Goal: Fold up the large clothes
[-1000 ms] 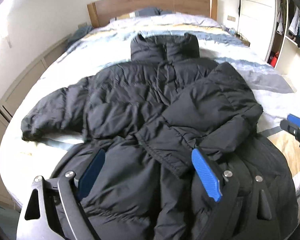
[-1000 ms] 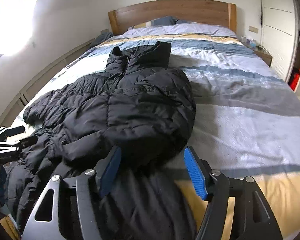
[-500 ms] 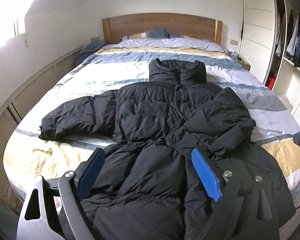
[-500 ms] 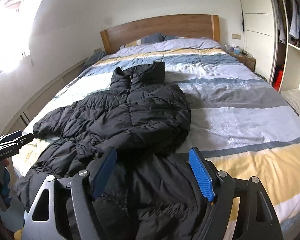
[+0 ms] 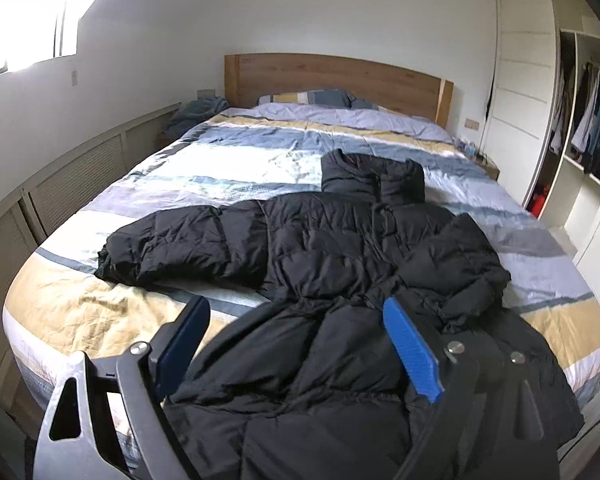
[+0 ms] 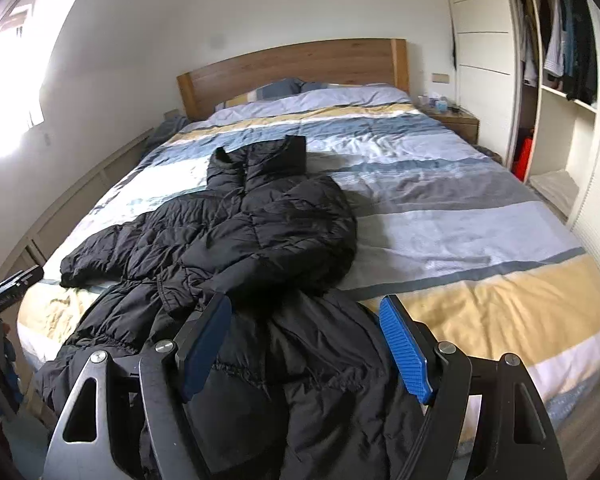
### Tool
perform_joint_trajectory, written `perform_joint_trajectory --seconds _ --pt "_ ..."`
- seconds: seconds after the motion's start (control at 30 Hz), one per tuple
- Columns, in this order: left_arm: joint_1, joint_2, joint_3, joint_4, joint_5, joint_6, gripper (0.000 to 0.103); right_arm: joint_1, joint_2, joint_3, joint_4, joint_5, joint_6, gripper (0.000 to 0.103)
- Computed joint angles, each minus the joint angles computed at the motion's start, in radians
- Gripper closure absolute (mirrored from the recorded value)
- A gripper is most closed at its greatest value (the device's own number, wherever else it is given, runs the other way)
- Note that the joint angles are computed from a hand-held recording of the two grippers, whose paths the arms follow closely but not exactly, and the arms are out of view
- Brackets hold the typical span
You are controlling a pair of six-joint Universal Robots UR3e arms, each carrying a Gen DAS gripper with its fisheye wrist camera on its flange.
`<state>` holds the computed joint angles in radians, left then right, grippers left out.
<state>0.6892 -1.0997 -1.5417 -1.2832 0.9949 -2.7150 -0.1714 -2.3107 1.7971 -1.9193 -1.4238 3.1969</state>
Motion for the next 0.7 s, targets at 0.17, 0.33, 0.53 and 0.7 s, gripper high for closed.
perform_joint_trajectory --seconds 0.17,0.33,0.53,0.7 --pt "0.089 -0.029 0.030 -0.021 -0.074 0.021 0.014 -0.015 -0.013 -0.055 0.068 -0.037 0.013 0.027" --pt "0.110 -0.083 0.068 -0.014 -0.093 0.024 0.014 -0.030 -0.025 -0.100 0.109 -0.069 0.049 0.027" --pt "0.095 -0.180 0.142 -0.056 -0.081 0.037 0.014 0.010 -0.007 -0.120 0.112 -0.140 0.095 0.027" --pt "0.084 -0.272 0.158 -0.044 -0.069 0.021 0.014 0.097 0.044 -0.125 0.091 -0.226 0.156 0.027"
